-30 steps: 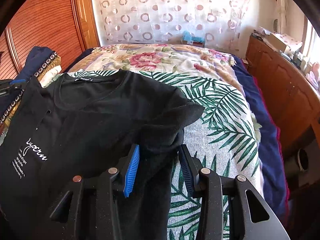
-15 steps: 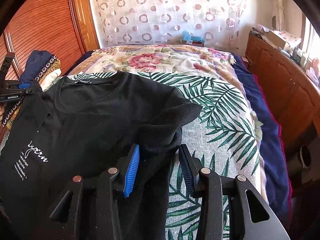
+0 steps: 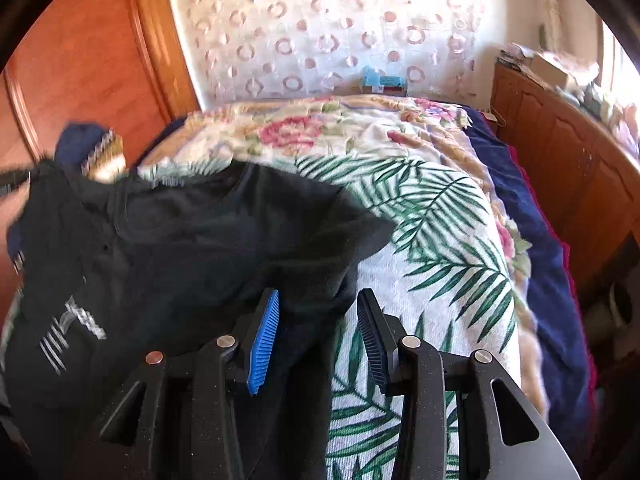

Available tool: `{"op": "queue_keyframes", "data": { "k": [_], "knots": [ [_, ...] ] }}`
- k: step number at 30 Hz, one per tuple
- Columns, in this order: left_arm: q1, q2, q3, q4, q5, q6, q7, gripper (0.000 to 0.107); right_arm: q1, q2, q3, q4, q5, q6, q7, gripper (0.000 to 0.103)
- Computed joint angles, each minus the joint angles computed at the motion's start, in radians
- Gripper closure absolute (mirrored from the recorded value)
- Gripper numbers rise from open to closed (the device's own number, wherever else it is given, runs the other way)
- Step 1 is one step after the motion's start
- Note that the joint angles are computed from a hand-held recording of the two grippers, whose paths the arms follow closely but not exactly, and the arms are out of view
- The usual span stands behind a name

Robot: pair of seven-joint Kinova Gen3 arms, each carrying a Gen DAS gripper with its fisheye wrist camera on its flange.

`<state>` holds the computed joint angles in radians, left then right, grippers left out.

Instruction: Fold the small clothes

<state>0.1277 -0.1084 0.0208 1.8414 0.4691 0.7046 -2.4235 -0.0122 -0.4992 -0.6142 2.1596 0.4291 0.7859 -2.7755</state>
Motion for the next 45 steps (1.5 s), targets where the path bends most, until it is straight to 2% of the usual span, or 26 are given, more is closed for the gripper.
{"op": "queue_keyframes", "data": {
  "k": [3,6,11,19,20,21,25,28,32,37,40,43,45],
  "knots": [
    [0.006,-0.006,-0.008,0.032,0.040,-0.027,-0.030,0.104,-0.026,0.014,0.060,-0.009,-0.021,0.002,0.043,0.060],
    [0.005,-0.001,-0.029,0.044,0.100,-0.027,-0.077,0.104,-0.021,0.051,0.069,-0.037,-0.010,0.034,0.064,0.059],
    [-0.014,-0.017,-0.060,0.052,0.177,0.012,-0.150,0.104,-0.050,0.124,0.093,-0.085,0.027,0.068,0.036,0.059],
    [-0.030,-0.057,-0.084,0.083,0.227,0.039,-0.214,0.104,-0.138,0.182,0.165,-0.132,0.063,0.104,0.007,0.060],
    [-0.031,-0.062,-0.089,0.087,0.236,0.044,-0.224,0.104,-0.150,0.187,0.162,-0.136,0.078,0.113,0.006,0.081],
    [-0.031,-0.071,-0.097,0.094,0.247,0.050,-0.237,0.104,-0.167,0.186,0.163,-0.135,0.092,0.114,0.014,0.097],
    [-0.040,-0.125,-0.159,0.114,0.312,0.120,-0.307,0.104,-0.207,0.123,0.122,-0.122,0.141,0.121,-0.020,0.097],
    [-0.054,-0.193,-0.235,0.148,0.368,0.199,-0.364,0.104,-0.203,0.062,0.037,-0.135,0.145,0.178,-0.035,0.097],
    [-0.083,-0.292,-0.349,0.182,0.391,0.337,-0.408,0.104,-0.176,-0.059,-0.089,-0.155,0.094,0.242,-0.046,0.097],
    [-0.109,-0.421,-0.492,0.215,0.345,0.476,-0.428,0.104,-0.127,-0.232,-0.235,-0.204,-0.028,0.345,-0.046,0.097],
    [-0.112,-0.511,-0.605,0.247,0.288,0.535,-0.425,0.104,-0.083,-0.329,-0.320,-0.249,-0.109,0.427,-0.041,0.097],
    [-0.085,-0.564,-0.726,0.250,0.208,0.592,-0.394,0.104,-0.058,-0.420,-0.373,-0.297,-0.205,0.507,-0.041,0.097],
    [-0.085,-0.622,-0.773,0.254,0.145,0.603,-0.380,0.104,-0.049,-0.477,-0.397,-0.330,-0.266,0.554,-0.042,0.097]
  ]
}}
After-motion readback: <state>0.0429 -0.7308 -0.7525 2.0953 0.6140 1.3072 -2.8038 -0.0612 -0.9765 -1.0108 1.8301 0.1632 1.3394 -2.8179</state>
